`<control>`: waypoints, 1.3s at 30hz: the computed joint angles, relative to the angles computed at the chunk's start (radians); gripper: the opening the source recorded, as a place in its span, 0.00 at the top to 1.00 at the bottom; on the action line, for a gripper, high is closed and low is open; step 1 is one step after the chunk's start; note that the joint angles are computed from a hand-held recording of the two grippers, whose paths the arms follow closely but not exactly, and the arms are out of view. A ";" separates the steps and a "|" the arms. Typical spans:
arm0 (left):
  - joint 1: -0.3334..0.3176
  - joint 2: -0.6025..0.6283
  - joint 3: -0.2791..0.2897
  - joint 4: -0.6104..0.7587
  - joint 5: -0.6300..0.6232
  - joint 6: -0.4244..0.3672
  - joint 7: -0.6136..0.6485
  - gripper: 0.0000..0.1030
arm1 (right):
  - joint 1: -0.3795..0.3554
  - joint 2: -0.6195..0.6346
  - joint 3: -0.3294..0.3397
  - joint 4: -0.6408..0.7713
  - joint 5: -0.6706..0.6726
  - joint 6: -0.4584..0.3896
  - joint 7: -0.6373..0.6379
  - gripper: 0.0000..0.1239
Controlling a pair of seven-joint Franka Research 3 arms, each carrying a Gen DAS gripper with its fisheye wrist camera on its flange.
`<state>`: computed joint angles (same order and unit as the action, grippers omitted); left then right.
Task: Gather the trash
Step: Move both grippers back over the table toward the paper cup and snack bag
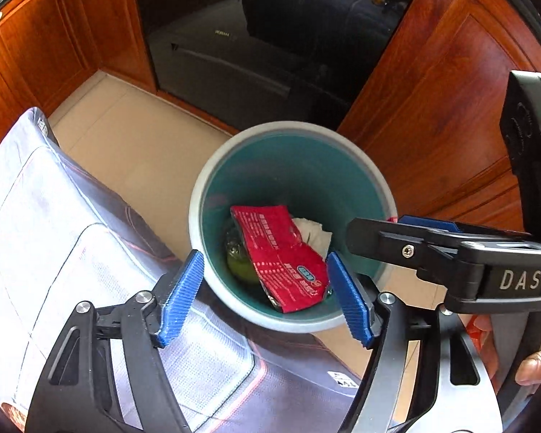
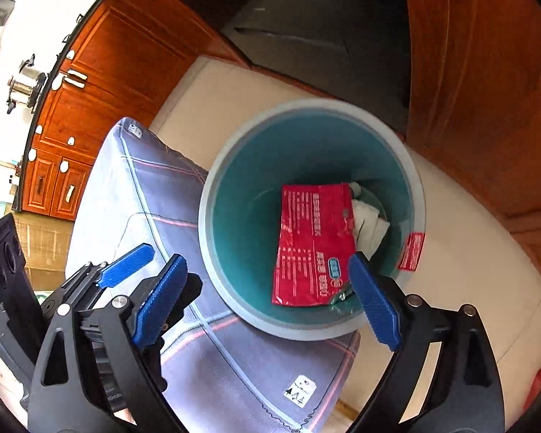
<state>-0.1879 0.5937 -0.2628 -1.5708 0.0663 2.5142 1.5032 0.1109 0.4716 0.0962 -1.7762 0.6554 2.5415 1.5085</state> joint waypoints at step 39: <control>0.089 -1.097 0.217 -1.196 -0.165 0.281 0.130 0.09 | 0.300 -0.363 0.083 -0.304 0.083 0.013 -0.174 0.24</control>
